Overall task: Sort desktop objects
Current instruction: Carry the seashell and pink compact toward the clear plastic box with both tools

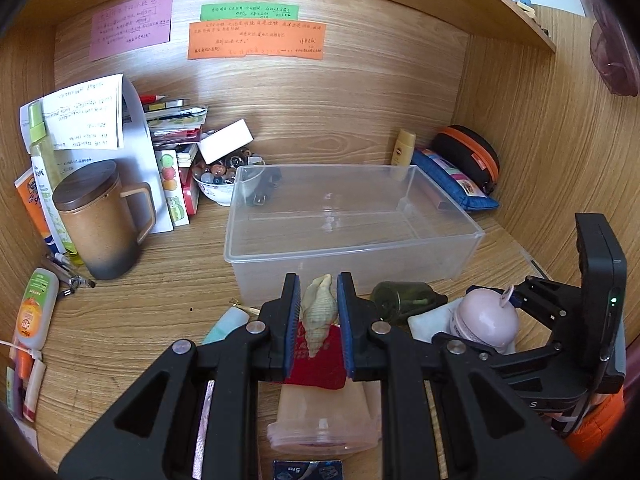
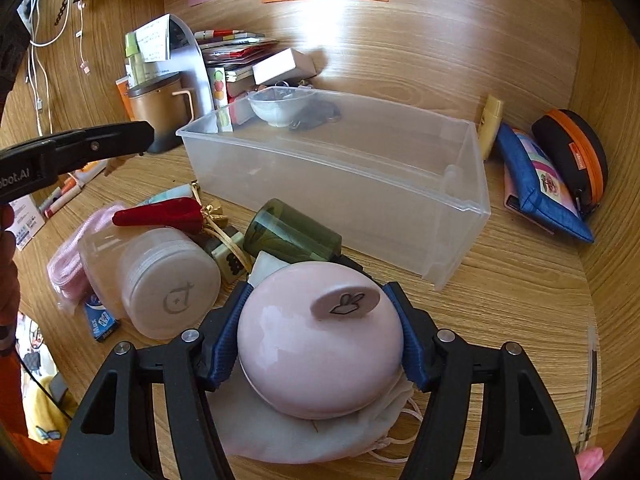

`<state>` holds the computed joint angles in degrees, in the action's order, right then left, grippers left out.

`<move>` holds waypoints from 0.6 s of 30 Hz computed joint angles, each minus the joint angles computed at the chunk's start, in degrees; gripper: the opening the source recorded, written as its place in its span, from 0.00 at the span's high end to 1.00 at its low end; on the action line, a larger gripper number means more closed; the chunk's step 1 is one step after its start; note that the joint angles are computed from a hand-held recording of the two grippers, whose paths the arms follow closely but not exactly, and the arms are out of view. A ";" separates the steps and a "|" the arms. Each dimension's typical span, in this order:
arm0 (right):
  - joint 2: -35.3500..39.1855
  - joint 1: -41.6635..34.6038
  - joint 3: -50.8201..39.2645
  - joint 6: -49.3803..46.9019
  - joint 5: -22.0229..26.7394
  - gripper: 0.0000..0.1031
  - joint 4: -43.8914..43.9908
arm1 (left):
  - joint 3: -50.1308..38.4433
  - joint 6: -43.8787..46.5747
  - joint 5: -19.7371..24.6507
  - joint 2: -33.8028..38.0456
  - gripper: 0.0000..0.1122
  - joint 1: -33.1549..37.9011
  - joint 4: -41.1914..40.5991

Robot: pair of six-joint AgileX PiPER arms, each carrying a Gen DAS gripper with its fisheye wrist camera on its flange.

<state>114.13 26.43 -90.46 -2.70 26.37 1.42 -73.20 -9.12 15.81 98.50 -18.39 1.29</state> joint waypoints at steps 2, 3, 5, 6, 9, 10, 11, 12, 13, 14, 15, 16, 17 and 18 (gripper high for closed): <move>-0.54 -0.30 0.11 -2.02 0.33 0.40 2.22 | -0.78 0.25 0.37 0.43 0.84 -0.10 -0.34; -0.82 -0.41 0.07 -2.58 0.44 0.40 2.83 | -1.27 0.07 0.65 0.69 0.84 -0.14 -0.07; -1.66 -0.54 0.16 -3.96 0.50 0.40 4.01 | -2.24 0.64 1.13 1.23 0.84 -0.14 -0.60; -2.23 -0.56 0.25 -3.99 0.44 0.40 3.96 | -2.70 0.93 1.40 1.46 0.84 -0.16 -0.86; -3.11 -0.75 -0.12 -4.59 0.46 0.40 4.15 | -3.72 1.16 1.78 1.83 0.84 -0.32 -0.74; -3.30 -0.88 -0.43 -5.04 0.72 0.40 4.64 | -3.96 1.67 1.85 1.91 0.84 -0.33 -1.23; -3.38 -1.09 -0.92 -5.73 1.14 0.40 5.20 | -4.23 1.47 1.99 1.94 0.84 -0.37 -0.90; -3.39 -1.05 -1.35 -4.71 1.33 0.40 4.16 | -4.76 0.79 2.26 2.04 0.84 -0.47 0.00; -3.34 -1.15 -1.93 -4.28 1.65 0.40 3.63 | -5.07 1.09 2.48 2.07 0.84 -0.42 -0.23; -3.24 -1.30 -2.59 -4.35 2.06 0.40 3.52 | -5.52 1.09 2.74 2.16 0.84 -0.38 -0.16; -3.09 -1.50 -3.22 -4.18 2.37 0.40 3.50 | -5.96 0.66 2.94 2.17 0.84 -0.37 0.45; -2.81 -1.78 -4.14 -4.74 3.09 0.40 4.11 | -6.31 0.74 3.12 2.25 0.84 -0.32 0.43; -2.60 -2.07 -4.90 -5.12 3.56 0.40 4.63 | -6.81 1.19 3.40 2.37 0.84 -0.22 -0.02; -2.33 -2.30 -5.80 -5.47 4.14 0.40 4.96 | -7.40 1.09 3.74 2.56 0.84 -0.18 0.18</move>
<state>111.80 24.13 -96.26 -8.16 30.52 6.38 -80.60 -8.03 19.55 101.06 -18.57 1.46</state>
